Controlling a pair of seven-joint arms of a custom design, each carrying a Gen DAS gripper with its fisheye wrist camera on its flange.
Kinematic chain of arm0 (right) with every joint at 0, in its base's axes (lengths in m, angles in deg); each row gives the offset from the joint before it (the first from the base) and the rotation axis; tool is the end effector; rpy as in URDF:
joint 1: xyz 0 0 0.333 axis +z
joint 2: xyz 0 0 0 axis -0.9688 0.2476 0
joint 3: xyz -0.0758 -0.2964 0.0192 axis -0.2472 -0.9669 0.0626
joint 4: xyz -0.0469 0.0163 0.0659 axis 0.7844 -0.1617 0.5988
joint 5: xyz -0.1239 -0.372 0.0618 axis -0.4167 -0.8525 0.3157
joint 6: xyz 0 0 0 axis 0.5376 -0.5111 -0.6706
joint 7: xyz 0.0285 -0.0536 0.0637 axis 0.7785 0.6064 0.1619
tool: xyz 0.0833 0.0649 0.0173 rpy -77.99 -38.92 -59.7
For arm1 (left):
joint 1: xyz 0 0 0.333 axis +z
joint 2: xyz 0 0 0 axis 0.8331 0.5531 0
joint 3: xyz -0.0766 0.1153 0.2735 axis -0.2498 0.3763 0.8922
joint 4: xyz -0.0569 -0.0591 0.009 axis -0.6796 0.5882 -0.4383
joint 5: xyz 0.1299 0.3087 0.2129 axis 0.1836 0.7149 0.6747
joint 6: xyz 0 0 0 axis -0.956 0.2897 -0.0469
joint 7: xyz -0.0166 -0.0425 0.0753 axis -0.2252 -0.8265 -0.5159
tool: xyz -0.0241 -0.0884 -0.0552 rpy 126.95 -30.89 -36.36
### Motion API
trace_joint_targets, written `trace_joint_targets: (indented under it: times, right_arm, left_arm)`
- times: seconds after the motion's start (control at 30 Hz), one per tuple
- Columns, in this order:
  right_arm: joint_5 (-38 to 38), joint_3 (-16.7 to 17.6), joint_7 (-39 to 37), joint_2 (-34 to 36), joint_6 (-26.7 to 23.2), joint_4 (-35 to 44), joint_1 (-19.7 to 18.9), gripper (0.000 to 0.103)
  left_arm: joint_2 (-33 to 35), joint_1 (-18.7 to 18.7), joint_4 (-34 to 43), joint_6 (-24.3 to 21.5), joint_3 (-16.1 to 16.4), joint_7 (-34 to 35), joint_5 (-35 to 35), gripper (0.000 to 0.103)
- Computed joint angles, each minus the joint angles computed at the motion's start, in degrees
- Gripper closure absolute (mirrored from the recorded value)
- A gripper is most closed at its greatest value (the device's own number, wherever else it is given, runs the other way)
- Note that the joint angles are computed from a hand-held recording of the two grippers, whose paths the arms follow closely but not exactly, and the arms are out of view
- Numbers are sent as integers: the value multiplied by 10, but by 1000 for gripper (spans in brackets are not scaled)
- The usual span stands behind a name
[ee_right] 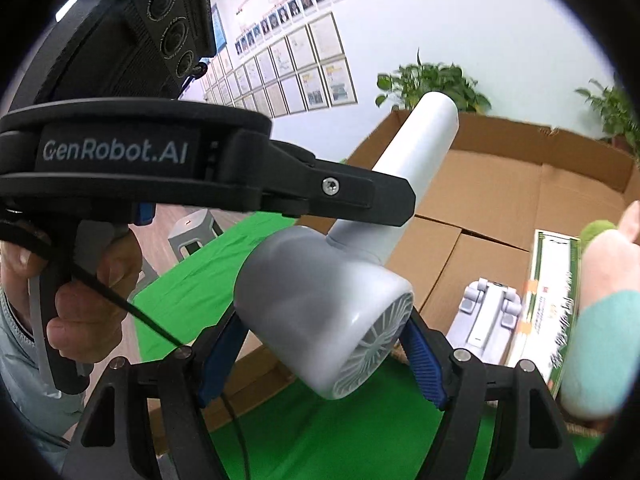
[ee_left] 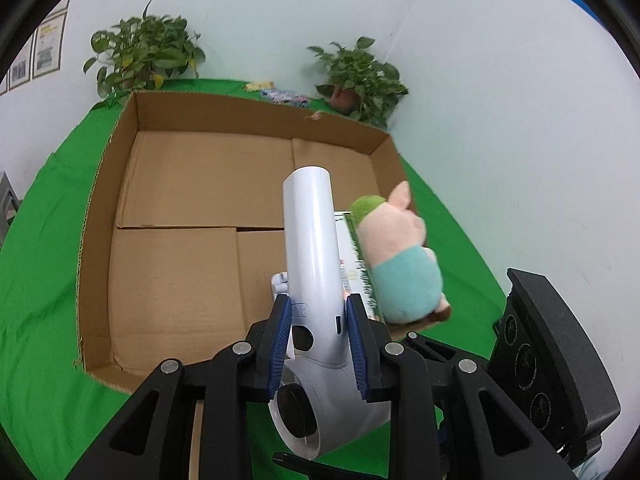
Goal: Organize objects
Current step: 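Lift the hair dryer with both tools and carry it over the box, then lower the white hair dryer into the box beside the phone stand with both tools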
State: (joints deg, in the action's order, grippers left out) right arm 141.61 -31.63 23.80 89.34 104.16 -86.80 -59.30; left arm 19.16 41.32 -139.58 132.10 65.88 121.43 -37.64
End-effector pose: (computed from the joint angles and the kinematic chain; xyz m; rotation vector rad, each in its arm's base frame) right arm 0.5819 0.2263 0.5482 -1.9924 0.8565 -0.1207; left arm 0.5174 -0.2515 0.6668 -1.9441 1.8842 -1.1028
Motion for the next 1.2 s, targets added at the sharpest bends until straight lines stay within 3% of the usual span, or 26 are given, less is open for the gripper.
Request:
trace_joint_targets:
  times: [0.23,0.43,0.6,0.77,1.0,1.2]
  right_arm:
    - [-81,3,105,134,-73,147,-14,28]
    - [-151,7,200,218,-137,242,-21,28]
    - [-198,6,256,253,-157,282,-17,27]
    - [-231,1,309,271,-150,297,-13,25]
    - [-216,12,301,258,-145,279,-30,26]
    - [-193,8,265,184,-57,170,-31,28]
  left_arm:
    - [98,37,71,-43,5,48,-75,78]
    - [148,71,80,-48,-17,56,-118,79]
    - [173,92,79,-39,-32,62,-159,79]
    - [195,102,85,-37,-43,71,-179,81]
    - [193,104,84,-31,-49,67,-180,81]
    - [198,92,102,-48,-45,27,-121,81]
